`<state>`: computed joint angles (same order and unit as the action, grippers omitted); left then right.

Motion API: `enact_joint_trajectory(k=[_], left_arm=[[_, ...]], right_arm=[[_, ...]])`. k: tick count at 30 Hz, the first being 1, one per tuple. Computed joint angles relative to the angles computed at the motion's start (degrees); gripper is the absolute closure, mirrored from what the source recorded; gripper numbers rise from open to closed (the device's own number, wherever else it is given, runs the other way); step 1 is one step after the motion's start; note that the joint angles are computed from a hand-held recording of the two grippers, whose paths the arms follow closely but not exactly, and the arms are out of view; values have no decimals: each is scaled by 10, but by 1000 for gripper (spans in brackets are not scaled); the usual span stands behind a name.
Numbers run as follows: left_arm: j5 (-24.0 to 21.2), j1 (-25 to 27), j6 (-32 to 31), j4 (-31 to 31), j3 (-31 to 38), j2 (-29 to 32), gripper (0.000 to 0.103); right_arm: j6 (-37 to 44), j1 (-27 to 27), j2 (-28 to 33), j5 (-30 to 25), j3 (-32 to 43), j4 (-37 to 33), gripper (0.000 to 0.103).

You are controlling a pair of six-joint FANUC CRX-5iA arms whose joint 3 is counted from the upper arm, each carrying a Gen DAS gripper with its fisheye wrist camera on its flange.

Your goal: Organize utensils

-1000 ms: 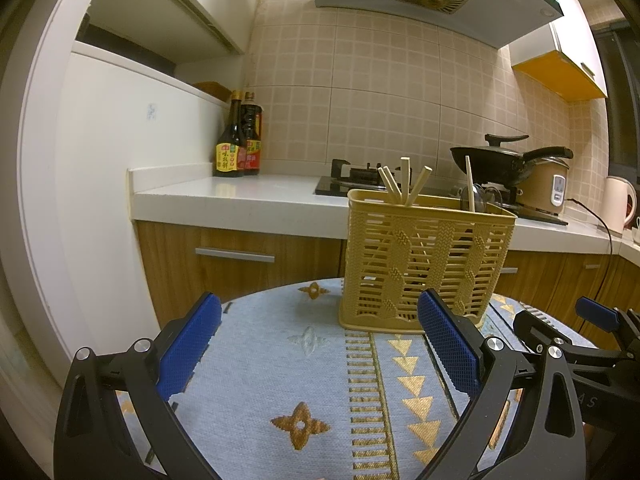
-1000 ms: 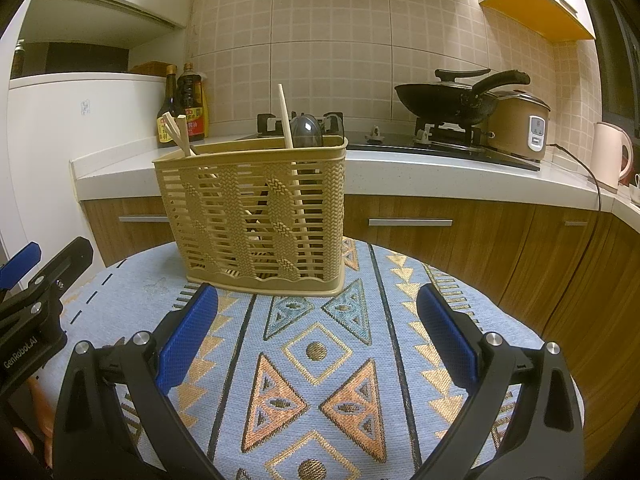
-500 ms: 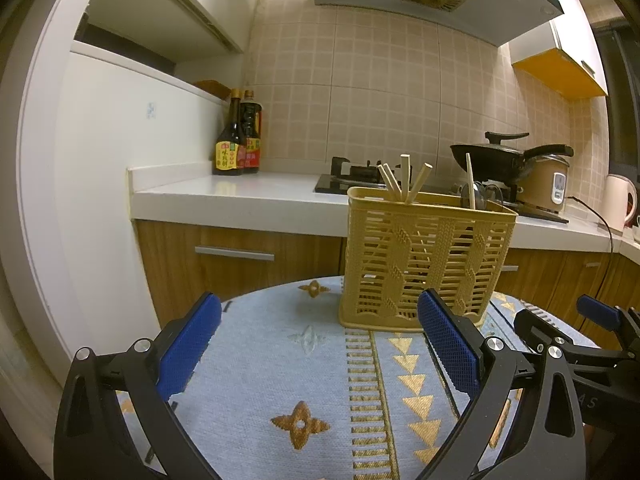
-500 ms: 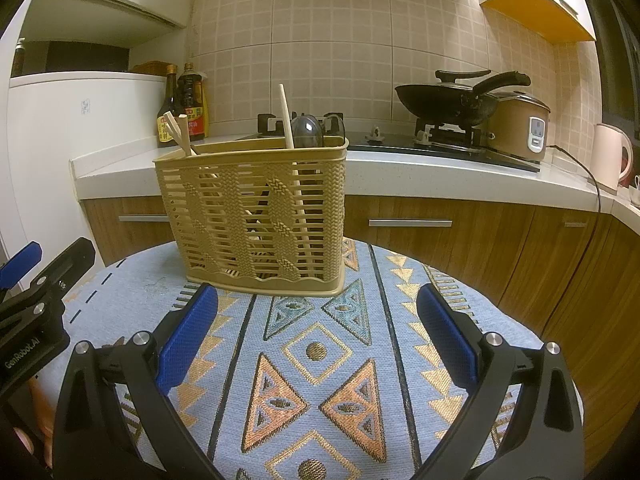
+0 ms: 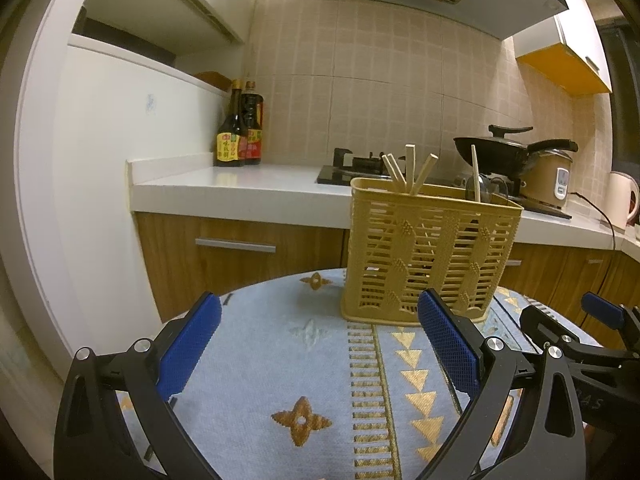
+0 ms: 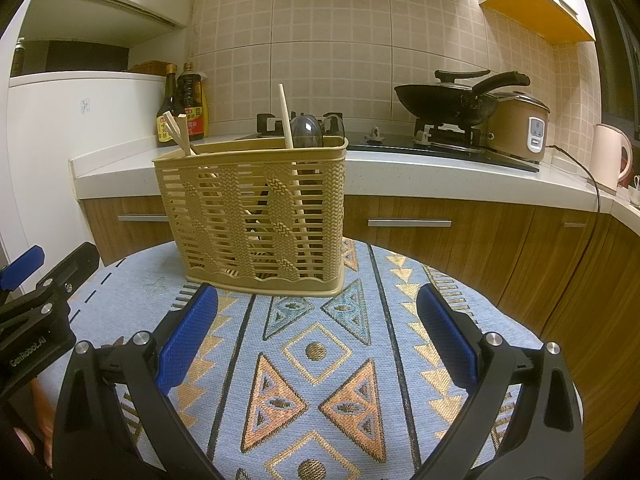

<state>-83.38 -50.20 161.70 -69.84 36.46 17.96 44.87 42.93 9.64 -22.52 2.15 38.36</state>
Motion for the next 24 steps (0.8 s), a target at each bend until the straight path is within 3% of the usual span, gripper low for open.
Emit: enact_joint_trajectory(k=[24], left_arm=[[4,-1,-4,-5,-2,-2,8]], right_arm=[[-3,0,-1,0,-2,5,8]])
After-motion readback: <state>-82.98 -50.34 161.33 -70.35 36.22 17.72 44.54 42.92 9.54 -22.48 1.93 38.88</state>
